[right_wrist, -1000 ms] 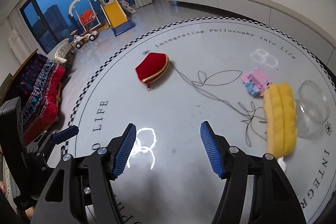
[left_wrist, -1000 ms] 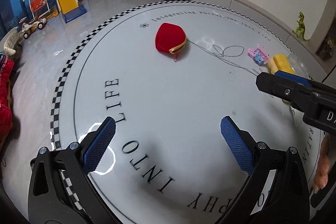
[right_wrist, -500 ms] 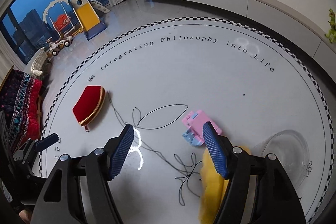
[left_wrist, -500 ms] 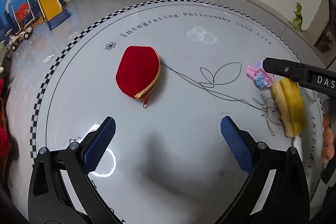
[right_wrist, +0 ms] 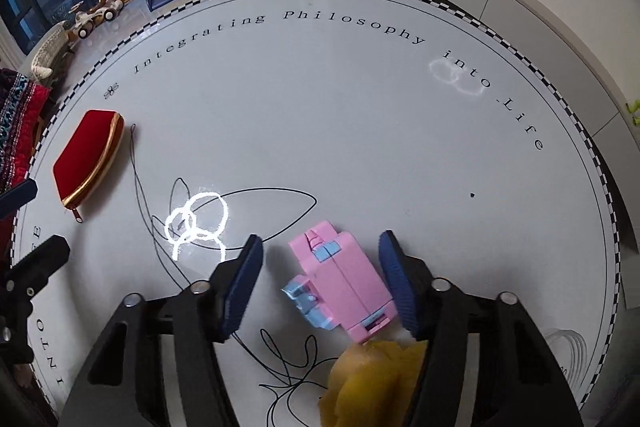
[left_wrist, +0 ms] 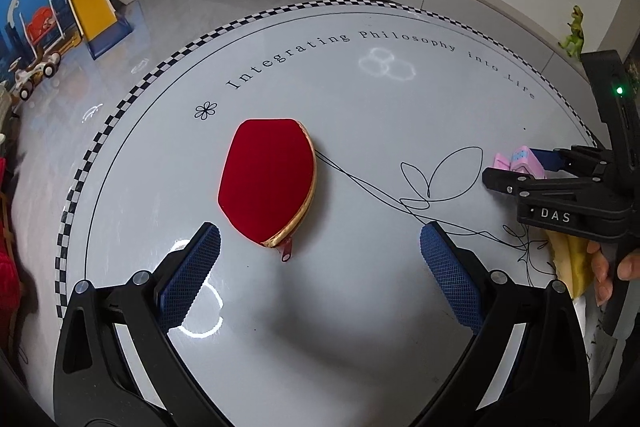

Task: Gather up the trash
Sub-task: 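Grasp the red ping-pong paddle with the left tool while the right tool grasps the pink toy block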

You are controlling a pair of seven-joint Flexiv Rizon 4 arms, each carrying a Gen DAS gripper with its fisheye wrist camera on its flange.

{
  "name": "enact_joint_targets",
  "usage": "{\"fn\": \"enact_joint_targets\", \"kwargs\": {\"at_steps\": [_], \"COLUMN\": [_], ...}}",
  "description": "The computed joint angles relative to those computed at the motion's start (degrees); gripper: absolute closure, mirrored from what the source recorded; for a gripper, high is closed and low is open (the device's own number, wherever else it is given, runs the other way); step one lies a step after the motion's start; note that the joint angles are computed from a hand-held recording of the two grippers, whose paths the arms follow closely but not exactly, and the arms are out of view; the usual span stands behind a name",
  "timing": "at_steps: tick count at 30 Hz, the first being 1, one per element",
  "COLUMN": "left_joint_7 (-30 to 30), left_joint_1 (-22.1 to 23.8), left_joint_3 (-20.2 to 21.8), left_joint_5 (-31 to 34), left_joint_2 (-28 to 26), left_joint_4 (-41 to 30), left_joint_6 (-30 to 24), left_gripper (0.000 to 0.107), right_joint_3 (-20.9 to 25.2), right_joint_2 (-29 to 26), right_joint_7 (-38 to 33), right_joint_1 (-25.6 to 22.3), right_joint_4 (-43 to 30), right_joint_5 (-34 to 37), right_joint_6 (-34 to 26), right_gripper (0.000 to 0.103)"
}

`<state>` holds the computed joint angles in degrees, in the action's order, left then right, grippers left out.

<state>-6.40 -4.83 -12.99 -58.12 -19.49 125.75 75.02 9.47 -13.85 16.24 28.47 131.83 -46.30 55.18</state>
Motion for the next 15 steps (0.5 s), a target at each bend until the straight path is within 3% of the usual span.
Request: {"fn": "enact_joint_targets", "kwargs": {"at_steps": [7,15], "left_joint_7": [-2.79,-13.75], "left_joint_1": [0.84,-0.32], "left_joint_3": [-1.16,0.03], "left_joint_5": [2.55,14.15], "left_joint_2": [-3.77,-10.47], "left_joint_4": [-3.24,-8.67], "left_joint_6": [2.80,7.09], "left_gripper": [0.010,0.011], "right_joint_3": [-3.00,-3.90], "right_joint_2": [1.30,0.65], "right_joint_7": [12.81,22.03], "right_joint_1": [-1.77,-4.77], "right_joint_4": [2.37,0.99], "right_joint_5": [-12.00,-23.04], "right_joint_6": [5.95,10.23], "right_gripper": [0.063,0.063]}}
